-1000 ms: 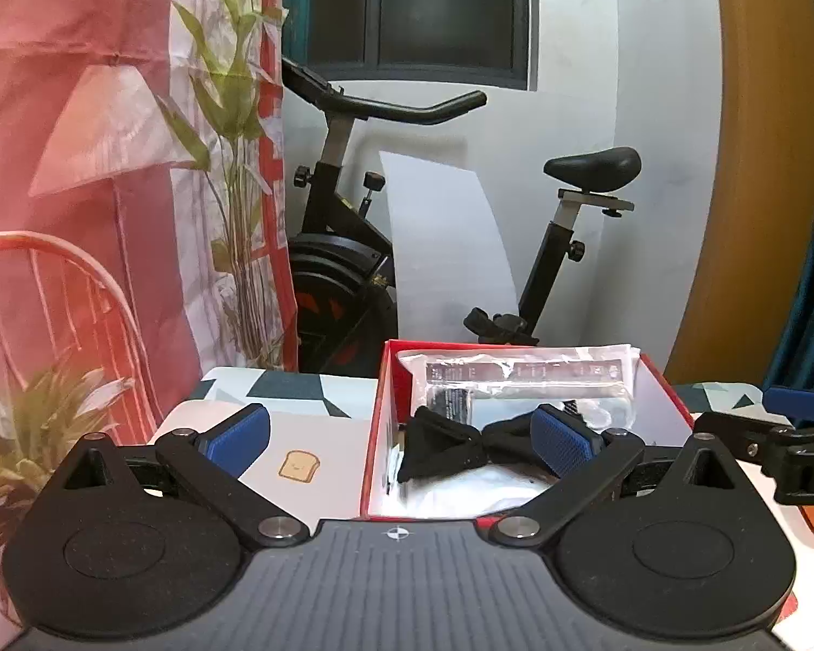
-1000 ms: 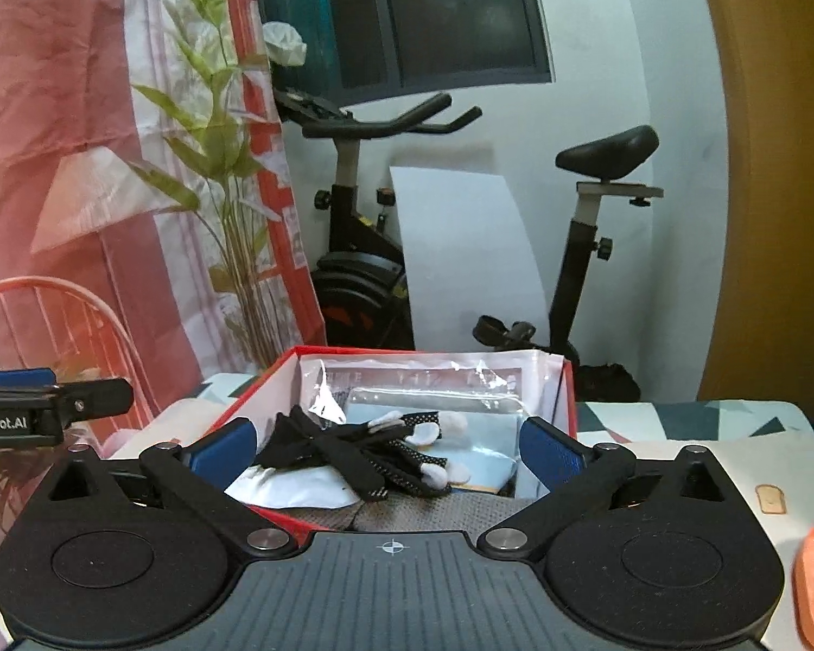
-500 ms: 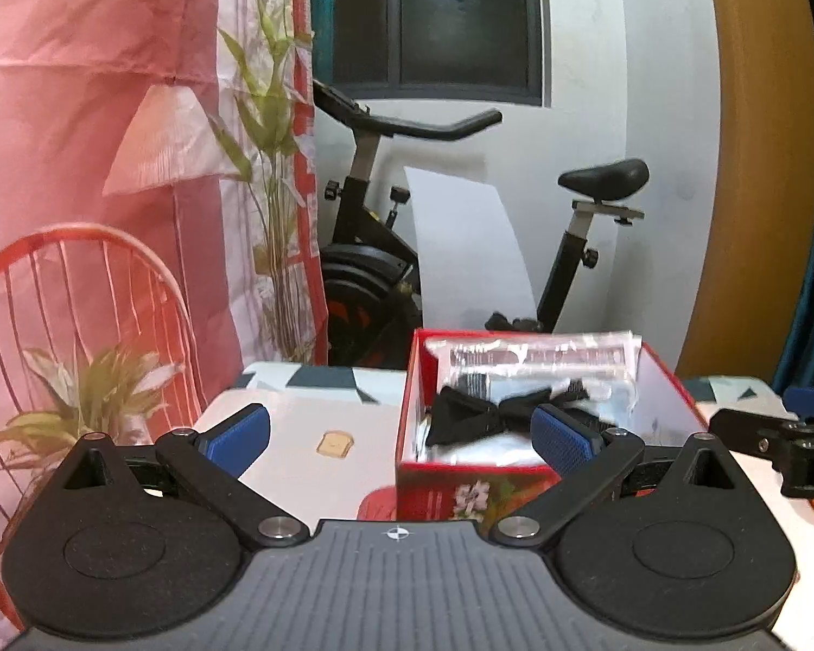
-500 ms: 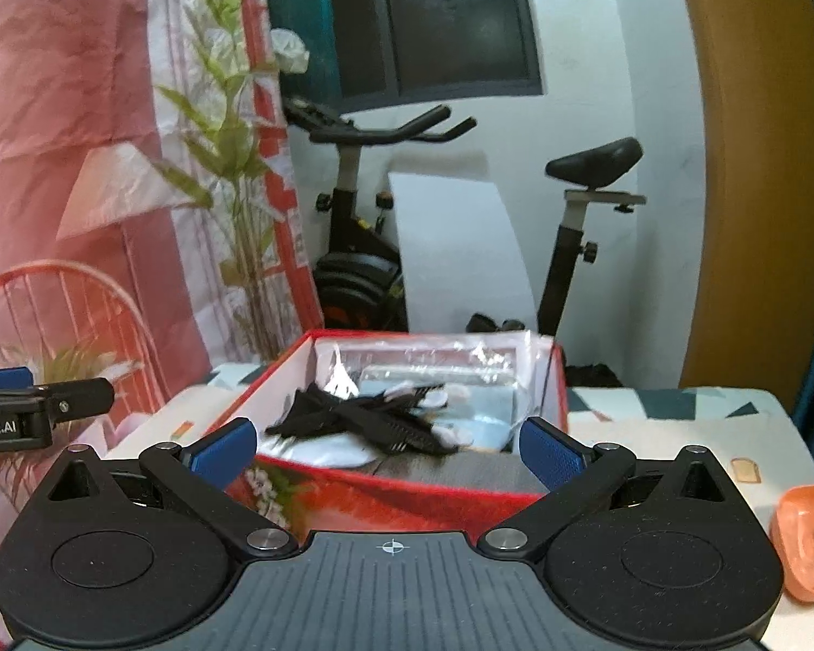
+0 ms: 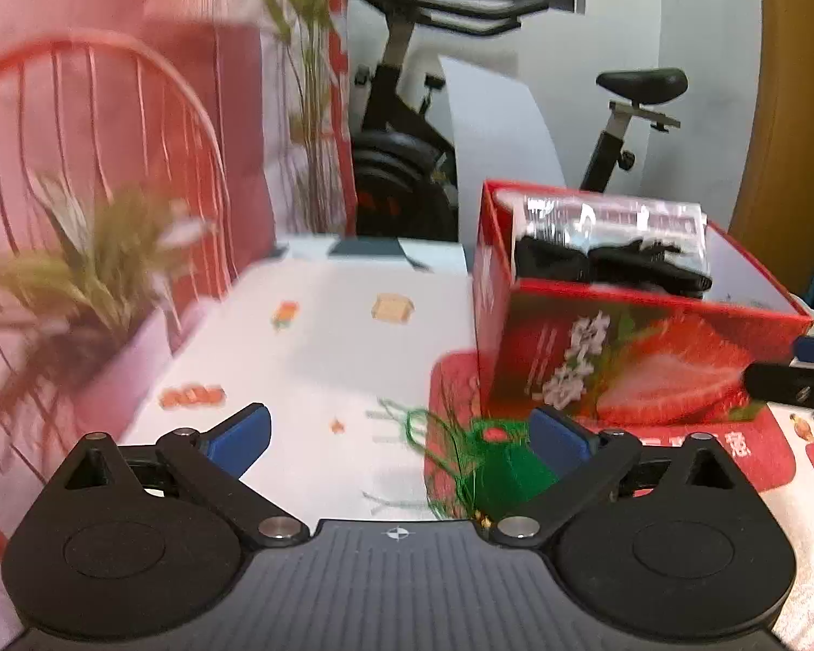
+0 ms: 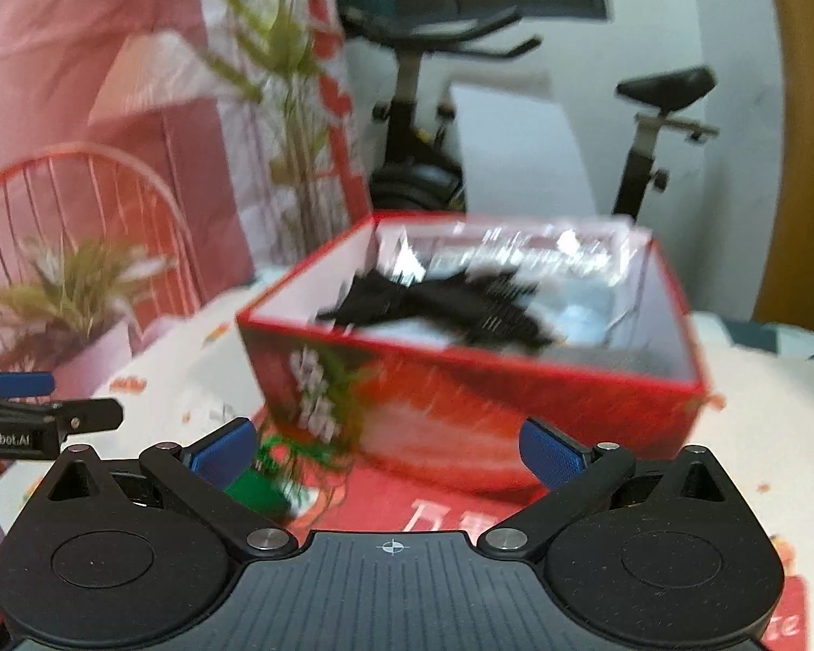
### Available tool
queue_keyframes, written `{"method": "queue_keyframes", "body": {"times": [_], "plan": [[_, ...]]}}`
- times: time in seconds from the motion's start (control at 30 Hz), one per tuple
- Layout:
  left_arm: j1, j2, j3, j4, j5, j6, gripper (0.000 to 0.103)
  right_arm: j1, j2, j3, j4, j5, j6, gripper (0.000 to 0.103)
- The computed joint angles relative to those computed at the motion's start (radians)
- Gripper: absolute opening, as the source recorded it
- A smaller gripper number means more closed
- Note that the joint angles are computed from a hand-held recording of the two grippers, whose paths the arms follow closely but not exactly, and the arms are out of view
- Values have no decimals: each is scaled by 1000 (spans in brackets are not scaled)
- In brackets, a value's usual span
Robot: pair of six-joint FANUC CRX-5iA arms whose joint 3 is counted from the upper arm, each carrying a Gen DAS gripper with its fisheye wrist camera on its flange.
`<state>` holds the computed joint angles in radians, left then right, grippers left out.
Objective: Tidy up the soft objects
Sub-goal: 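Move both grippers down to the green tasseled pouch, then close both grippers on the green tasseled pouch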
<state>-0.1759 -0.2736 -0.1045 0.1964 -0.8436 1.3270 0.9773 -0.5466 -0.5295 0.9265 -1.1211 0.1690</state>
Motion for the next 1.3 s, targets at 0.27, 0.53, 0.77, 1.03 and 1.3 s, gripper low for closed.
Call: {"method": "queue_keyframes", "body": {"times": [0.27,0.53,0.77,1.03,1.3], "plan": [[68,94,-135,452,-22,-239,53,-70,75,13,-186,143,171,87],[19,144,-157,526,-11,-289,34,-88,117,34,-315,194,284,76],[-11,166,-186,622,-18,-337,30,-105,134,46,-384,219,352,66],[-39,155,-199,611,-13,-333,33,-101,90,6,-399,224,294,59],[-53,144,-169,542,-43,-306,40,-85,56,-32,-363,240,248,54]]}}
